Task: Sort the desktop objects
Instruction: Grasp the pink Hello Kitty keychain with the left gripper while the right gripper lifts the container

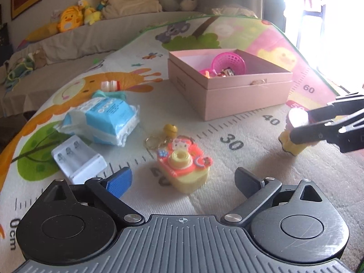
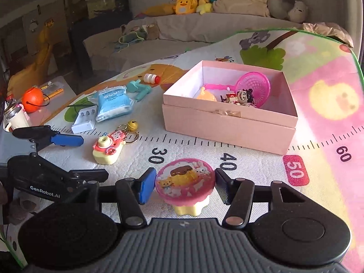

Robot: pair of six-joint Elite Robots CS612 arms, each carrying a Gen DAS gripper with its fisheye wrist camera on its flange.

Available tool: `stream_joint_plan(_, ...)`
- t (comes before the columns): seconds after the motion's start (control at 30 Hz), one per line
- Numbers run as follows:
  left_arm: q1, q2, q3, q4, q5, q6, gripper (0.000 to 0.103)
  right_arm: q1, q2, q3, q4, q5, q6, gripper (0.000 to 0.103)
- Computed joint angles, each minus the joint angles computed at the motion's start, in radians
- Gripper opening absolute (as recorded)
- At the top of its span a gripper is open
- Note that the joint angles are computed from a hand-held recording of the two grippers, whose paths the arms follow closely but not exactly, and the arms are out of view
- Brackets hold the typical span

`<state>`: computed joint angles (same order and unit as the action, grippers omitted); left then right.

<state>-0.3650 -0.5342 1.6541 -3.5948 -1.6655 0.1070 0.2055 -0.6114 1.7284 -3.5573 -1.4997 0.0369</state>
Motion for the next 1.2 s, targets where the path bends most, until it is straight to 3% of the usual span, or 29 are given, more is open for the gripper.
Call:
stream_joint_plan(0.13,0.002,0.008,-0.041,0.070,-0.028,-0.020,0.100,-0.008,0.003,0.010,-0.017,0.021,0.018,0.056)
stream_joint_plan(0.2,0.009,0.007,-0.044,0.096,-0.100,-0.040,0.100,-0.010,0.004,0.016,-0.036,0.016,0.024,0.063)
stream_joint_plan(0.27,0.013,0.002,-0.034,0.101,-0.182,-0.041,0.101,-0.014,0.008,0.023,-0.079,0.004,0.041,0.084)
stream_joint_plan(0.4,0.019,-0.010,-0.007,0.109,-0.344,0.028,0.101,-0.024,0.011,0.032,-0.107,-0.018,0.098,0.088)
stream_joint_plan(0.43,0.013,-0.011,0.004,0.076,-0.332,0.050,0.101,-0.026,0.011,0.033,-0.109,-0.024,0.108,0.088)
stream_joint_plan(0.53,-0.024,-0.007,0.029,-0.040,-0.153,0.122,0.101,-0.029,0.012,0.039,-0.112,-0.034,0.117,0.088)
stream_joint_plan(0.6,-0.041,-0.002,0.021,-0.041,-0.041,0.144,0.101,-0.030,0.013,0.042,-0.111,-0.035,0.120,0.088)
stream_joint_plan(0.67,-0.046,-0.001,0.000,0.015,0.018,0.116,0.101,-0.030,0.014,0.044,-0.112,-0.038,0.120,0.088)
stream_joint_plan(0.77,-0.044,0.002,-0.029,0.085,0.044,0.060,0.098,-0.029,0.015,0.045,-0.119,-0.040,0.115,0.088)
stream_joint_plan(0.87,-0.039,0.003,-0.046,0.122,0.028,0.007,0.086,-0.028,0.016,0.045,-0.127,-0.036,0.107,0.090)
stream_joint_plan(0.9,-0.038,0.003,-0.049,0.128,0.022,-0.008,0.081,-0.027,0.017,0.044,-0.128,-0.034,0.103,0.091)
stream_joint_plan(0.93,-0.039,0.002,-0.047,0.122,0.025,-0.017,0.068,-0.026,0.018,0.042,-0.127,-0.030,0.097,0.091)
stream_joint_plan(0.97,-0.042,0.000,-0.041,0.111,0.034,-0.016,0.061,-0.024,0.018,0.041,-0.125,-0.028,0.089,0.091)
stream_joint_plan(1.2,-0.057,-0.038,0.061,0.046,0.119,0.036,0.062,-0.003,0.024,0.013,-0.103,-0.039,-0.002,0.091)
